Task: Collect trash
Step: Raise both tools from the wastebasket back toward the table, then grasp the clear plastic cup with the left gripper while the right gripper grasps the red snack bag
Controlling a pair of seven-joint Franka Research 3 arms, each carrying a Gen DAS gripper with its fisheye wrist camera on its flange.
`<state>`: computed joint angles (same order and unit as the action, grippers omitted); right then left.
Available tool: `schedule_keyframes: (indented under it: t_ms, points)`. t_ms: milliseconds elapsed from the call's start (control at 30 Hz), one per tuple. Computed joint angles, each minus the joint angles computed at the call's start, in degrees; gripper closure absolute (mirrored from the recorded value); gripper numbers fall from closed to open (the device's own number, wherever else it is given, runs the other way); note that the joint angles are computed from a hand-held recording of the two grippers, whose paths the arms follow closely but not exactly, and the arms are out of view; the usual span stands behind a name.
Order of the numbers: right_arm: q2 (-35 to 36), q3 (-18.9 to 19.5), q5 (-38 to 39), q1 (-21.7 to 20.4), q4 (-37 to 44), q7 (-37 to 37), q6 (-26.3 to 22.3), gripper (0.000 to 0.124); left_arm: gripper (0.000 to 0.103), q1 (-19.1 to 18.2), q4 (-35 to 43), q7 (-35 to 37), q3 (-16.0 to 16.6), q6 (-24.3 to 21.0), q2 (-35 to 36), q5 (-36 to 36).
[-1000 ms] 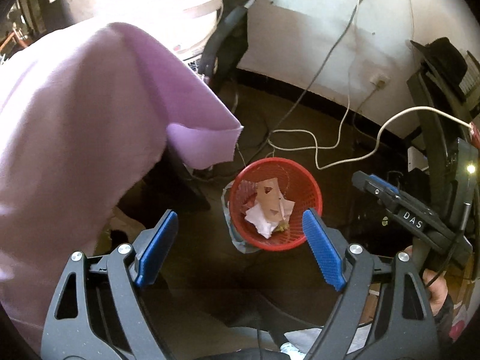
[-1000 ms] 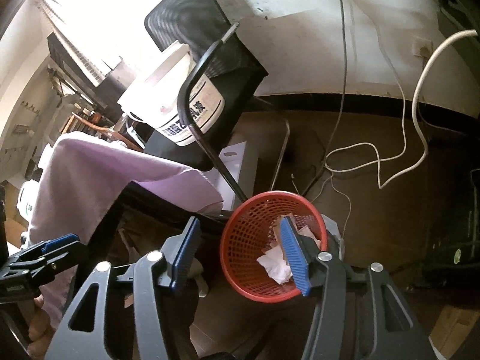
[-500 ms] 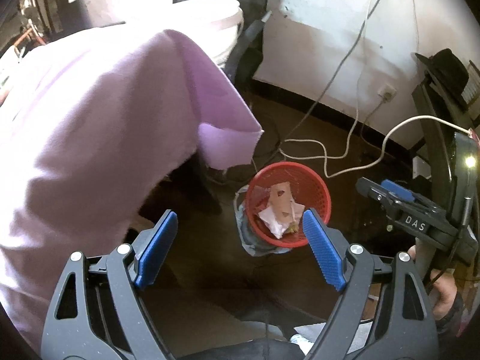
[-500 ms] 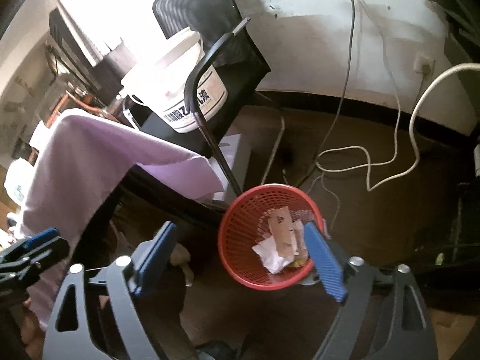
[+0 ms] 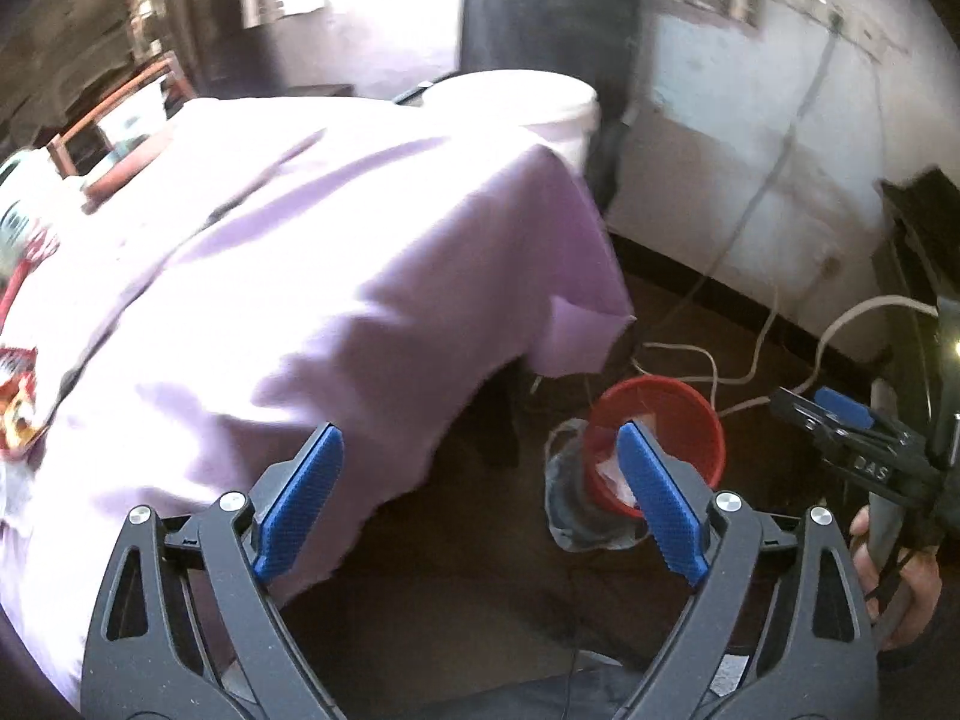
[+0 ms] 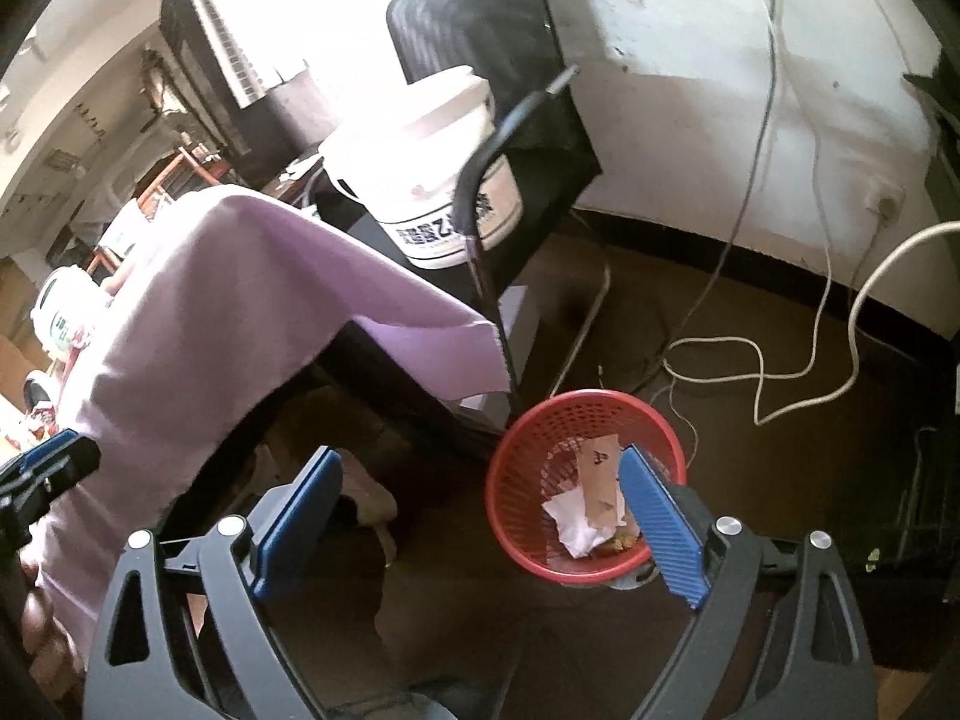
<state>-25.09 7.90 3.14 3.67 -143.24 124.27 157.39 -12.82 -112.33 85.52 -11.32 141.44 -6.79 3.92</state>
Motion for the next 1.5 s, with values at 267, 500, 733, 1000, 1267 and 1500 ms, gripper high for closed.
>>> schedule_keyframes:
  t_ms: [267,500,733,1000,1267,1500]
  points:
    - [1.04,1.61,-1.56,1.58,3.31,-0.41,-0.77,0.032,0.014,4.99,-4.11,-4.94,3.68,2.07,-6.02,1.73]
    - [3.63,2.41,-2.92,4.26,8.10,-1.40,-1.82,0.032,0.011,11.97,-8.30,-11.98,6.92,3.47,-11.17,4.83]
    - [8.09,2.19,-1.83,8.35,14.37,-4.18,-1.58,0.032,0.010,17.19,-10.12,-14.82,10.69,1.47,-11.84,5.82]
    - [13.50,2.50,-2.92,12.15,21.61,-7.08,-2.32,0.031,0.010,16.82,-8.25,-7.08,14.34,-0.76,-9.50,-5.63]
    - [15.70,1.56,-2.39,14.27,24.92,-8.20,-2.80,0.031,0.049,18.68,-3.08,-5.36,12.52,-3.71,-4.77,-6.18]
    - [20.44,0.53,5.59,17.95,31.16,-17.53,-1.05,0.031,0.049,20.57,-9.80,-5.09,13.12,1.17,-10.49,-4.46]
